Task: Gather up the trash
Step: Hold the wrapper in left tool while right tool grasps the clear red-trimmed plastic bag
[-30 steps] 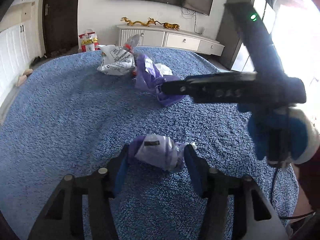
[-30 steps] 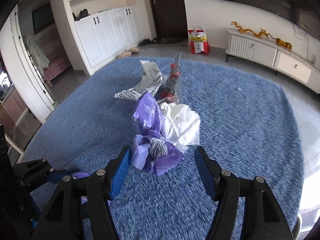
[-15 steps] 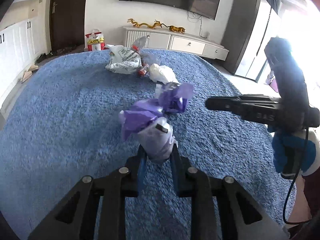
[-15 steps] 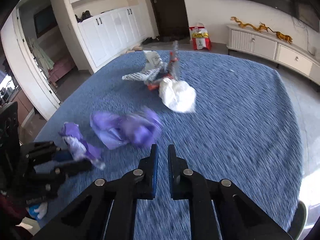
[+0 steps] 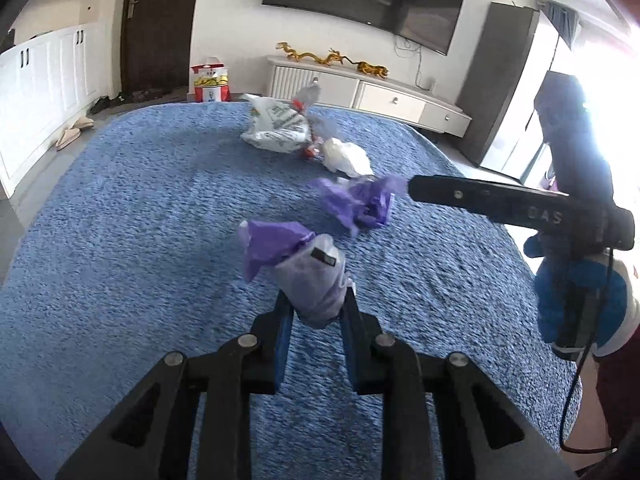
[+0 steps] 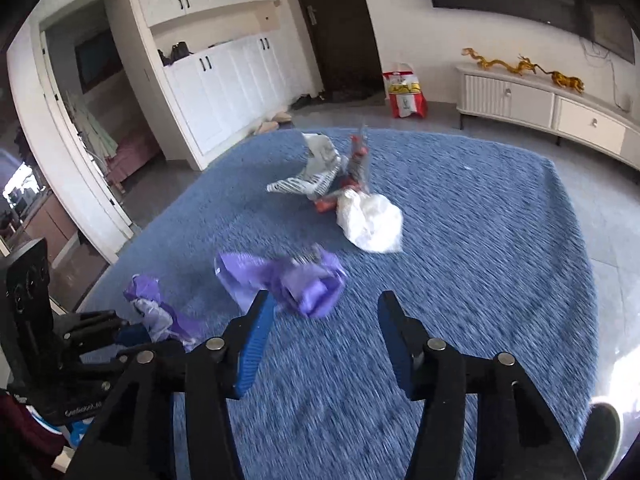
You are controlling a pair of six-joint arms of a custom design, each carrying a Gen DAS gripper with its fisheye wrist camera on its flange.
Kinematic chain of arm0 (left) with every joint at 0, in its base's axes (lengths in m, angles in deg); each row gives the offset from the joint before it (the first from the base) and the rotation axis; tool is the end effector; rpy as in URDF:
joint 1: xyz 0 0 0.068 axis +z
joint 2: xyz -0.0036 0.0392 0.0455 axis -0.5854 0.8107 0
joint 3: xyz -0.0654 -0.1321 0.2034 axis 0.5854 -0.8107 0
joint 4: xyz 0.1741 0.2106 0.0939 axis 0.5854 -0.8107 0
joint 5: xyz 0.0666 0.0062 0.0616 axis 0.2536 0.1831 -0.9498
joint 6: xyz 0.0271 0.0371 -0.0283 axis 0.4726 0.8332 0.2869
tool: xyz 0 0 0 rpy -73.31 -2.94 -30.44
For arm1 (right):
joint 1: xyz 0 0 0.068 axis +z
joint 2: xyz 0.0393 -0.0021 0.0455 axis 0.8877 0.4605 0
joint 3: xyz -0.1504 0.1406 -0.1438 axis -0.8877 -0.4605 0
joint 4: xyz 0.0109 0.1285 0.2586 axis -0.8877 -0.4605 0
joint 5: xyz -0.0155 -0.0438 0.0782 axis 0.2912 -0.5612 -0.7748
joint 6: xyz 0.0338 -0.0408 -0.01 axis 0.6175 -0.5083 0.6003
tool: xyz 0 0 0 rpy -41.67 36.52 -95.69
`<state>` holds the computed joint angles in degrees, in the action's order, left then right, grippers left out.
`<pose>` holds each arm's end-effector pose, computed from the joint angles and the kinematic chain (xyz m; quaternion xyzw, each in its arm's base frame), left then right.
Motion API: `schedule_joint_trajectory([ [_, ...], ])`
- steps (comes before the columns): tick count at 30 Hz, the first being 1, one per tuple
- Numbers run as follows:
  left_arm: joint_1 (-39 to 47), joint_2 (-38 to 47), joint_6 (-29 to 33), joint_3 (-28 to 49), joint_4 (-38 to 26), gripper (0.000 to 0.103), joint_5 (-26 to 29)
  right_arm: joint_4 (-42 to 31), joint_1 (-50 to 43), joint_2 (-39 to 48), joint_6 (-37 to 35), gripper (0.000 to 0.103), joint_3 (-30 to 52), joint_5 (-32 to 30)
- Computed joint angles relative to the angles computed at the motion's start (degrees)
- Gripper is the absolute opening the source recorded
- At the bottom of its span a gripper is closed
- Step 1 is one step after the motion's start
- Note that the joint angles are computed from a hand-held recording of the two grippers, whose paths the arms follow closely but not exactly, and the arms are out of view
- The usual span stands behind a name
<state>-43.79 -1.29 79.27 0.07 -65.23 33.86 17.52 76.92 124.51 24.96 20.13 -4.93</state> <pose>0.2204 -0.0373 0.3361 0.0472 0.9216 -0.1296 0.3627 0.3462 0.1031 0.3174 -0.2063 0.8927 0.2230 0.3328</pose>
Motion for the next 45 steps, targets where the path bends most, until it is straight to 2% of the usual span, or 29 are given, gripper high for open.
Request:
schedule_joint_trajectory([
  [4,2.8,1.7,0.8,1.3,-0.2,0.021,0.6,3.3,0.6,5.1,1.8,0.055,3.4,-1.1],
  [8,5.0,4.2,0.6,2.6,0.9,0.021,1.1,5.6,0.1,11.4,4.9,0.056,10.5,-4.7],
  [13,7.2,5.9,-0.6,3.0,2.4,0.021,2.1,3.5,1.6,22.2,3.8,0.055,23.1,-8.4],
  [17,8.4,6.0,0.2,2.5,2.3,0.021,2.2,-1.4,2.9,31.9,4.2,0.056,34.8,-5.6],
  [19,9.3,6.0,0.4,2.3,2.3,0.021,2.5,-3.1,3.4,35.1,4.0,0.056,38.6,-7.3],
  [22,10.9,5.7,0.3,1.8,2.5,0.021,3.2,-3.4,3.8,34.7,0.6,0.057,37.3,-15.8],
  [24,11.9,5.5,0.3,1.5,2.6,0.021,4.0,-3.5,3.9,33.4,-1.2,0.057,35.3,-17.6],
  [29,14.1,4.6,0.6,0.9,2.5,0.021,5.7,-2.9,1.6,29.5,-2.5,0.057,28.2,-14.3],
  [33,14.6,3.7,1.0,0.1,2.6,0.021,6.3,-0.4,-2.1,26.0,-0.4,0.057,22.9,-14.8],
  [36,14.7,3.2,1.1,-0.5,2.8,0.021,6.7,0.5,-3.6,23.1,-0.7,0.057,19.3,-11.9],
  [42,15.0,3.7,1.0,-0.2,3.0,0.021,6.9,0.0,-3.8,23.8,-0.5,0.057,20.9,-8.3],
  [45,14.7,4.3,0.7,0.0,3.2,0.021,6.6,-0.7,-3.1,25.7,0.7,0.053,23.9,-7.8],
])
